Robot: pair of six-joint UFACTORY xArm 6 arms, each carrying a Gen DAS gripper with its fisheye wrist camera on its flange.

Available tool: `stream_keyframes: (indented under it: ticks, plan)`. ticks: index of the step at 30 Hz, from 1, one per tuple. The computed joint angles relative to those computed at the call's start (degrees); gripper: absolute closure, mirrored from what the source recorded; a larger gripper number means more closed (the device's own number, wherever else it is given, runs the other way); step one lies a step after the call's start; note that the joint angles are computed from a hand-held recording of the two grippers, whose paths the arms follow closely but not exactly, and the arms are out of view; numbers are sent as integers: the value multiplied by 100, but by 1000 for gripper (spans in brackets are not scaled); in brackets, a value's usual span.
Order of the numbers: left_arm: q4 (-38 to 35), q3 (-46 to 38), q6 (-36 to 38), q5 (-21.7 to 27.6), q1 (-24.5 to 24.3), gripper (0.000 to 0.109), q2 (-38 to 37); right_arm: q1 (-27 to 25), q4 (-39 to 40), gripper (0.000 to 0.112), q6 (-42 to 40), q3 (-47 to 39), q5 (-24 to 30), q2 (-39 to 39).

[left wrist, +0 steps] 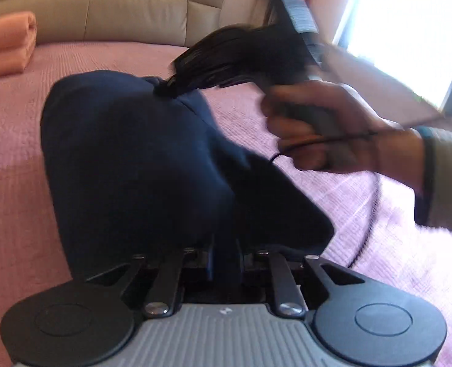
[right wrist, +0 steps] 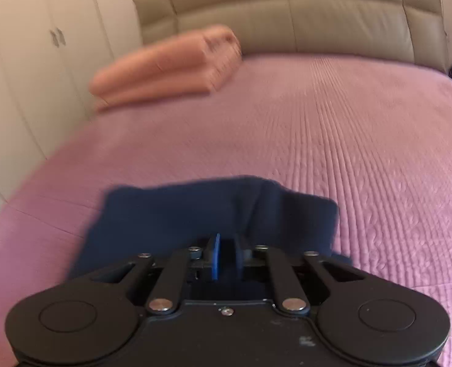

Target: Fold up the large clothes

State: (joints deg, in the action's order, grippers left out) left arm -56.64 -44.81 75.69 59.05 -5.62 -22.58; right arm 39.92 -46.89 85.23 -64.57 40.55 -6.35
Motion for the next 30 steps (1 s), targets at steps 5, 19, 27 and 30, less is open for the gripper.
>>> stream_keyframes:
  ticks: [5,19,27,30]
  plan:
    - [-139,-67,234,279,279,97,183,-105,13,112,45,-277,633,550]
    - [-1020,-1162,-371,832,591,94,644,1988,-545,109,1461,-135,3070,-732]
    - [-307,-1224,-853,-24,41,94,1107,2306,420,112,2424,176,2442,-376]
    - [-47,-1114,-903,680,434,97,985,2647,749,112,2968,254,2959,-601]
